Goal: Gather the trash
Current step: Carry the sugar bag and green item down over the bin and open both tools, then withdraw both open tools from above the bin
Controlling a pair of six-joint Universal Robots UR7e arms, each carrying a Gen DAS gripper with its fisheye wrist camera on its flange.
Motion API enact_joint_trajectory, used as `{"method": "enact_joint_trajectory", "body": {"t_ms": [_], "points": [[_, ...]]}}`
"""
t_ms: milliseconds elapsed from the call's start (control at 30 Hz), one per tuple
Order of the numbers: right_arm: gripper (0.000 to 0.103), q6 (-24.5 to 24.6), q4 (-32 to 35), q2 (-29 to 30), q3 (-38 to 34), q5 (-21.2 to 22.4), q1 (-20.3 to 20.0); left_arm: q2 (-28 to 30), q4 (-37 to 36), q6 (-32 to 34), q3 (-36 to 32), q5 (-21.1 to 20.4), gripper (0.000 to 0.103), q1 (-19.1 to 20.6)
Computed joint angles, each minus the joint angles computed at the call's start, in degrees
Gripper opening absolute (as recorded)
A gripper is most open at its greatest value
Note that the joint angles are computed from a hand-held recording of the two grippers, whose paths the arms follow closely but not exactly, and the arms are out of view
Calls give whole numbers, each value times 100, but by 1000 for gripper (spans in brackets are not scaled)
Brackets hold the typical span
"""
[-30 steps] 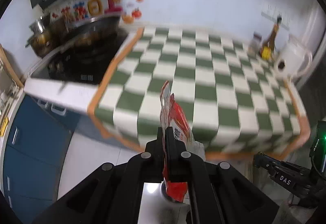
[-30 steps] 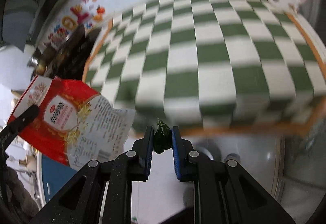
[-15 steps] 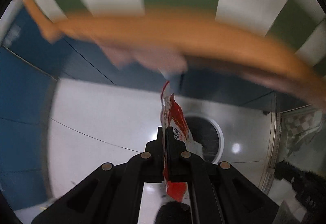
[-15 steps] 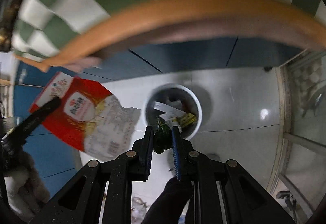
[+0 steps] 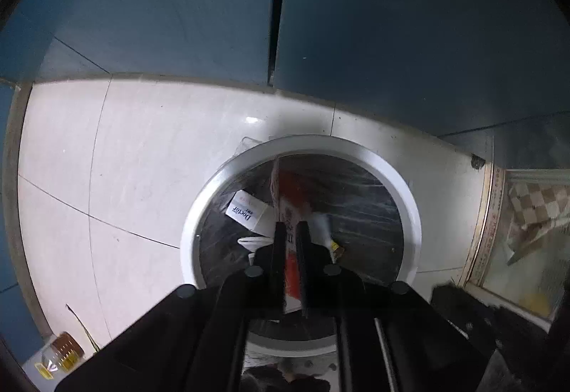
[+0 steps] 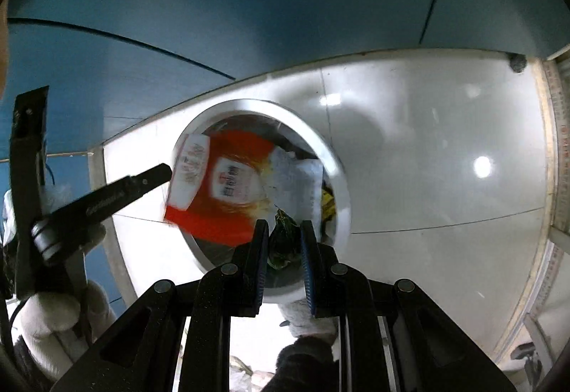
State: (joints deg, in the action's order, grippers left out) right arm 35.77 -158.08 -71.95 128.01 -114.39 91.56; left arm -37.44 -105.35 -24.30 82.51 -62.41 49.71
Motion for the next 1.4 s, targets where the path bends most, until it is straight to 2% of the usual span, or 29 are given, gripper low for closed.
{"method": "enact_joint_trajectory", "body": {"t_ms": [33, 100, 167, 200, 233, 267, 400, 433, 500, 567, 700, 967, 1167, 1300, 1400], "points": [[19, -45, -37, 61, -10, 151, -74, -77, -80, 12, 77, 65, 55, -26], [21, 34, 25, 172, -68, 421, -203, -187, -194, 21, 186, 179, 103, -60], [32, 113, 206, 227, -137, 444, -204, -394, -227, -29, 328, 396, 103, -135], [51, 173, 306, 238, -178, 328, -151, -476, -201, -47, 369, 485, 103, -153], [64, 237, 337, 244, -189, 204, -54, -579, -183, -66, 415, 566, 103, -177], [67, 289, 475, 210, -225, 34, 75, -709, -143, -90, 476, 649, 103, -226], [99, 702, 1570, 122, -635, -835, 611, -1113, 199, -303, 608, 901, 103, -436], [103, 827, 1833, 76, -695, -1024, 738, -1197, 337, -348, 591, 941, 103, -476], [103, 1127, 2388, 13, -864, -1366, 1034, -1349, 586, -414, 563, 998, 103, -587], [103, 1375, 2793, -44, -983, -1527, 1261, -1467, 855, -495, 518, 1010, 103, -706], [103, 2080, 4061, -238, -1382, -1800, 1877, -1718, 1427, -660, 360, 869, 103, -957], [103, 3477, 6711, -451, -2753, -1895, 3182, -2121, 2561, -973, -251, 569, 103, -1549], [103, 4400, 8507, -113, -4366, -1821, 4173, -2270, 3384, -1216, -1105, 357, 103, -2087], [103, 4842, 9299, 253, -5451, -1708, 4718, -2205, 3968, -1373, -1965, 133, 103, -2339], [103, 5153, 9988, 673, -6598, -1625, 5159, -2024, 4388, -1385, -2839, -98, 103, -2475]]}}
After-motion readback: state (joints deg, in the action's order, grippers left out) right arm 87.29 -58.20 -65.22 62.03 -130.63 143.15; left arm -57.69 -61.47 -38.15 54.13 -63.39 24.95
